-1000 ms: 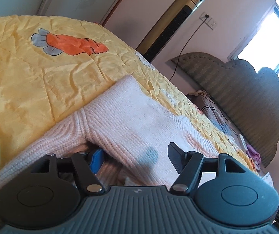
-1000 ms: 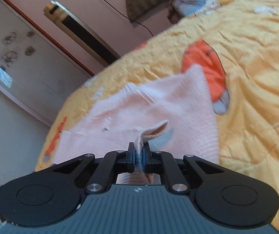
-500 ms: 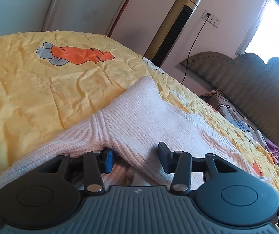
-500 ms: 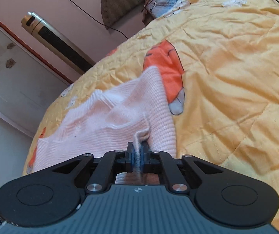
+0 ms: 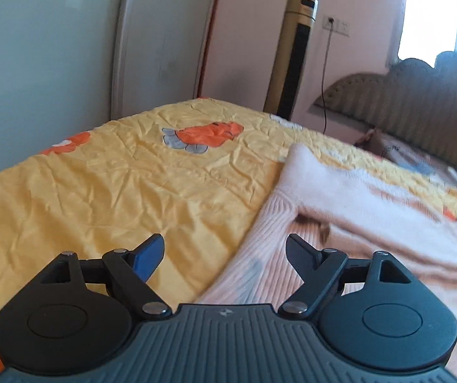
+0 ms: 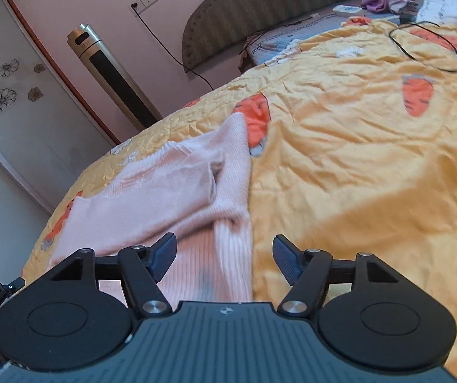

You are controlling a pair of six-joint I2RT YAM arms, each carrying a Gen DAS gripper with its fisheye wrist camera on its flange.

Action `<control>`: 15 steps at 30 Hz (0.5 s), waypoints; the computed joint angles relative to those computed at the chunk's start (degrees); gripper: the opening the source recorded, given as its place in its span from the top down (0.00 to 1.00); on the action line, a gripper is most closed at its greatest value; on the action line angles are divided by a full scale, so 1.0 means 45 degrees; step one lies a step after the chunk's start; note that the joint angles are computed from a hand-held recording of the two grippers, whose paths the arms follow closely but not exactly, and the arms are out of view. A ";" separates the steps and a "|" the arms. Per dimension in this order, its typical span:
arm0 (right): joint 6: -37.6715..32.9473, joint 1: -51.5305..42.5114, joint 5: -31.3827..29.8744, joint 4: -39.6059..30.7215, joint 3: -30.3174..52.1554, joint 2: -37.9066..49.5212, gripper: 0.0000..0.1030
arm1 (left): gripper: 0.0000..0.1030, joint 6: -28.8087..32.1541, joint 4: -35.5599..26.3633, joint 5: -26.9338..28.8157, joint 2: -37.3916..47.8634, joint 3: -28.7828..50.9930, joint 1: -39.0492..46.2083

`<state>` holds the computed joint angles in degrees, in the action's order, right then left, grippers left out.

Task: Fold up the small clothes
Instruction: 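Open both tools and lift them away from the folded sweater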

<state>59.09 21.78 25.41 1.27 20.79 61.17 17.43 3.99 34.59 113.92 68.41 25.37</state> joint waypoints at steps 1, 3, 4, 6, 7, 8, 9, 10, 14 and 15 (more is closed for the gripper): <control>0.0880 0.0657 0.0319 -0.0471 -0.0319 -0.0384 0.36 | 0.19 0.0797 -0.0284 0.0040 -0.0069 -0.0094 0.0135; 0.2473 0.1824 0.0722 -0.1206 -0.0778 -0.0751 0.36 | 0.19 0.2049 -0.0764 -0.0002 -0.0148 -0.0266 0.0276; 0.3159 0.2820 0.1598 -0.1201 -0.1029 -0.0764 0.37 | 0.19 0.2549 -0.1185 -0.0099 -0.0161 -0.0245 0.0289; 0.3991 0.3785 0.1927 -0.1625 -0.1043 -0.0899 0.37 | 0.20 0.3543 -0.2206 -0.0253 -0.0084 -0.0057 0.0281; 0.4416 0.4306 0.2087 -0.1992 -0.0849 -0.0864 0.36 | 0.20 0.3921 -0.2224 -0.0420 -0.0114 -0.0225 0.0258; 0.4530 0.4578 0.2000 -0.2192 -0.0692 -0.0768 0.36 | 0.21 0.4147 -0.1694 -0.0437 -0.0230 -0.0678 0.0300; 0.4542 0.4926 0.1952 -0.2396 -0.0478 -0.0558 0.37 | 0.27 0.4228 -0.1252 -0.0361 -0.0367 -0.1034 0.0334; 0.4560 0.5353 0.2062 -0.2787 -0.0099 -0.0186 0.37 | 0.39 0.4437 -0.1335 -0.0204 -0.0443 -0.1121 0.0378; 0.4485 0.6939 0.2783 -0.4859 0.1985 0.2169 0.68 | 0.78 0.4655 -0.1489 -0.0192 -0.0976 -0.1504 0.0272; 0.4506 0.7133 0.2891 -0.5472 0.2422 0.2598 0.84 | 0.82 0.4577 -0.1633 -0.0181 -0.1070 -0.1478 0.0292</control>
